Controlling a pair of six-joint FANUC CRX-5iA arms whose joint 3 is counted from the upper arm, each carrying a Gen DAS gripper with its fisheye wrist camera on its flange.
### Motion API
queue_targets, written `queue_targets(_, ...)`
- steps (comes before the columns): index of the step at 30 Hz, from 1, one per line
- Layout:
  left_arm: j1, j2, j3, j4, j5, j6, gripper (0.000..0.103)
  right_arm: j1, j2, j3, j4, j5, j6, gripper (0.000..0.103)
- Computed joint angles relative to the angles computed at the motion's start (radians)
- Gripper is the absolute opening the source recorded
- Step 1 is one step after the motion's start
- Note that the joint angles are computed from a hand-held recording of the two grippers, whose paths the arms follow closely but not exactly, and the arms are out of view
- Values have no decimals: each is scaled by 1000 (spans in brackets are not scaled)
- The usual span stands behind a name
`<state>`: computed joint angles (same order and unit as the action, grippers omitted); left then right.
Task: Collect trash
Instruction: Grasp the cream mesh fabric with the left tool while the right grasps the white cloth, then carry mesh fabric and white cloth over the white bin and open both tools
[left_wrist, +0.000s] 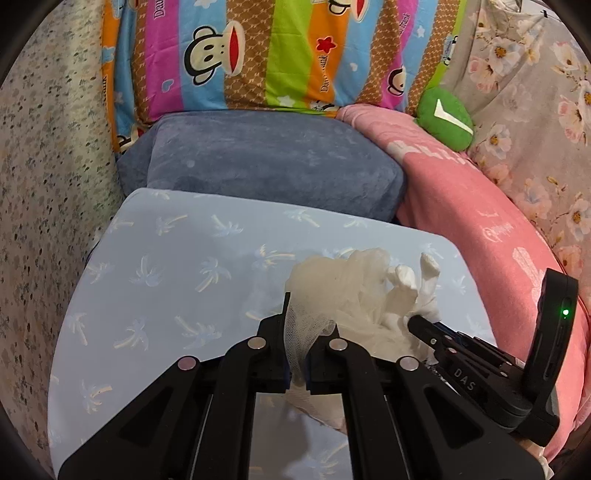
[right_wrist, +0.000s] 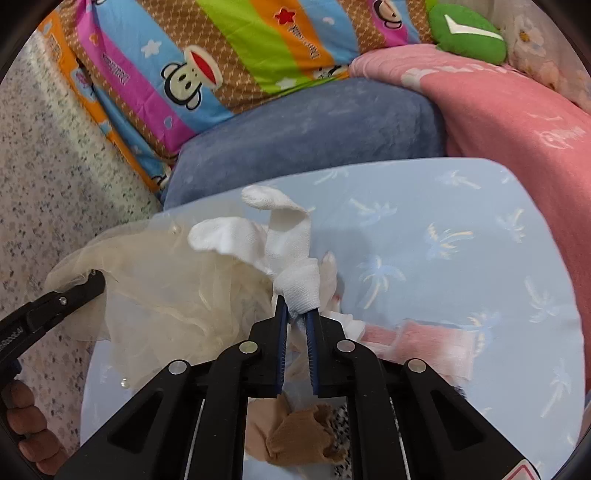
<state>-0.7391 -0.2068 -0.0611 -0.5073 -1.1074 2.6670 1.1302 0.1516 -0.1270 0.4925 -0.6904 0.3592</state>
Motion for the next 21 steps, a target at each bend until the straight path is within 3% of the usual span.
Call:
queue_targets(11,-169,78,177,-110,-55,17,4,54,-232,-169,206,-82,-196,9)
queue_targets(21,-315,191,348,-174,-52,-12,4,142,-492,-335,337,-258,-344,9)
